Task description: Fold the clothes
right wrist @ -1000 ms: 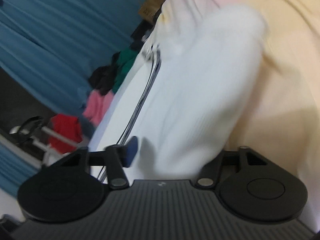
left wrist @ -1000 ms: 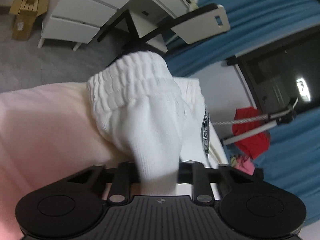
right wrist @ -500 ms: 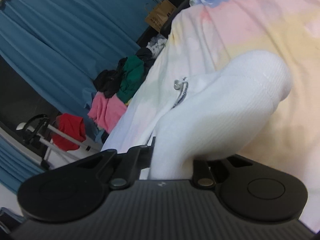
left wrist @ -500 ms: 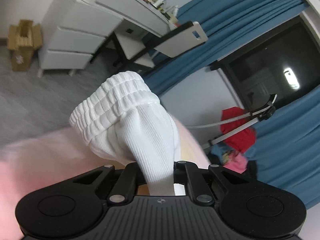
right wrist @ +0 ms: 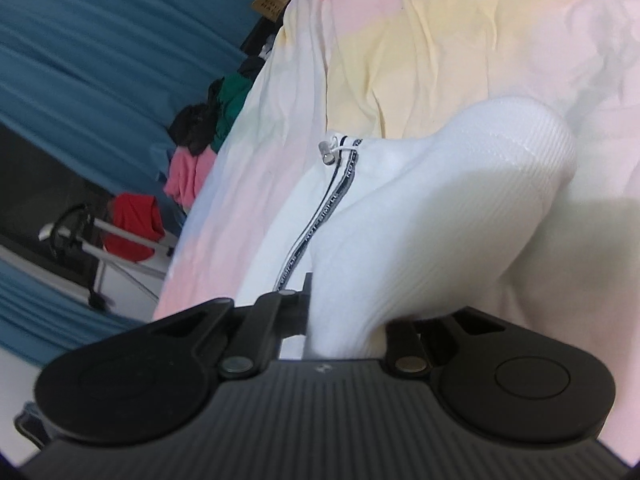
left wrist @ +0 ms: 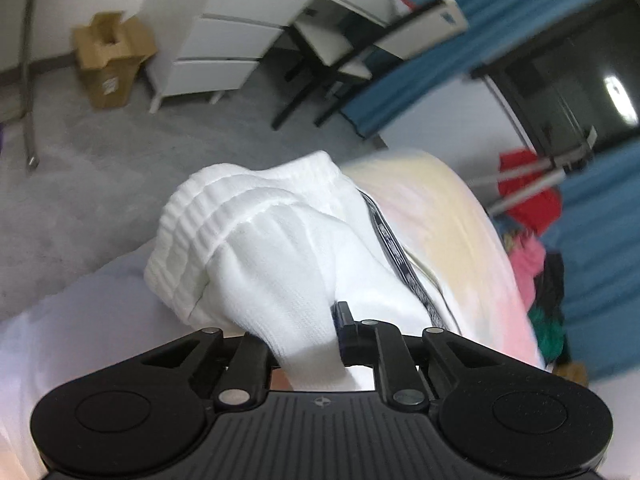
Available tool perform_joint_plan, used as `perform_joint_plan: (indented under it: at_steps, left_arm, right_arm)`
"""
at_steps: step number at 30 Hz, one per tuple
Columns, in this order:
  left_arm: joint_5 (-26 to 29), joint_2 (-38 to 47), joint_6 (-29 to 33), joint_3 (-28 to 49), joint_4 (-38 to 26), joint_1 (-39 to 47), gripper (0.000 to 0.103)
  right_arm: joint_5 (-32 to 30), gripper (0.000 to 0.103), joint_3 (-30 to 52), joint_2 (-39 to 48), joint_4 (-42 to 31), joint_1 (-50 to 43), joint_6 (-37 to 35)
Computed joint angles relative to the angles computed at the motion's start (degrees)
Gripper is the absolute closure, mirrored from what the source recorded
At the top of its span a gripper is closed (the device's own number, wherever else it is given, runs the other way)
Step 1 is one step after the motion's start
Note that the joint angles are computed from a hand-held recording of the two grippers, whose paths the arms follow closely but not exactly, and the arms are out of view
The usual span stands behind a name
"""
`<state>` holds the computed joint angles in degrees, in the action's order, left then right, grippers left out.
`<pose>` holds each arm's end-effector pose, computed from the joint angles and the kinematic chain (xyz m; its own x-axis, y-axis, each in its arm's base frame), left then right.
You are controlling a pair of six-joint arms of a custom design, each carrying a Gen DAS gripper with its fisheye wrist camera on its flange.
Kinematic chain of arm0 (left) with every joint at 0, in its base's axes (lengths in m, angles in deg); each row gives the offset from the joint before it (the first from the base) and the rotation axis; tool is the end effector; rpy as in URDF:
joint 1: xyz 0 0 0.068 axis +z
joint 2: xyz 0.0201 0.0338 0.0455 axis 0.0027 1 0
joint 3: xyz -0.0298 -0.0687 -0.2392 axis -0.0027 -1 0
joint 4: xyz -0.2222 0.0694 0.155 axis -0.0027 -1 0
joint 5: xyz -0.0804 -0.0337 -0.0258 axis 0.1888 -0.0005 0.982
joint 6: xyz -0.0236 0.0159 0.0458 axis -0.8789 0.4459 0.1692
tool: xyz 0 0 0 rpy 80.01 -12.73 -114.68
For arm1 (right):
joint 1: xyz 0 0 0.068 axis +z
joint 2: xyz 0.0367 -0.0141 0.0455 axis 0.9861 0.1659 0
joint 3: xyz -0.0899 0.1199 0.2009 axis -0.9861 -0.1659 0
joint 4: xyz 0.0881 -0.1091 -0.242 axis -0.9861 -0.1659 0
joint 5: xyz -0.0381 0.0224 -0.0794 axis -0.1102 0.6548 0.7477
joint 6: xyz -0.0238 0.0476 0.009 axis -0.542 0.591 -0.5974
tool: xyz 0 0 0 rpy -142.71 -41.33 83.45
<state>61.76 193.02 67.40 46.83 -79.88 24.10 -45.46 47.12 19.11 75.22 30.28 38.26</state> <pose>0.4013 0.1557 0.2485 -0.7310 -0.5487 -0.4057 -0.2330 0.7595 -0.6074 0.1817 -0.1992 0.1287 0.2007 0.9127 -0.3560 0.6293 0.1583 0.7608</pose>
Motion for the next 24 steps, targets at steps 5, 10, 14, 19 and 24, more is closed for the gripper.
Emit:
perform_joint_plan:
  at_steps: [5,10,14,19,24]
  left_arm:
    - [-4.01,-3.54,10.03,-1.49,-5.14,-1.4,0.052]
    - [-10.73,-9.32,23.46,-0.66,-13.22,-3.92,0.041]
    - [-13.21,-19.07,24.78,-6.85,-8.4,-8.13,0.025]
    - [-17.44,-30.1,18.77,-20.04,4.87,-20.59,0.023]
    - [-24.61,-32.31,10.26,-31.16,19.54,-37.79,0.021]
  right_arm:
    - [-1.52,0.089,-1.08,1.14,2.34,-0.64,2.08]
    - [-5.45,0.088,-1.42,4.35,5.83,-2.61,2.5]
    - [-8.86,0.088,-2.87,6.6,10.74,-4.35,3.17]
    - [-12.28,0.085,-3.56,9.82,16.12,-5.94,4.36]
    - [-14.63,0.077,-3.45,11.35,18.13,-7.08,5.49]
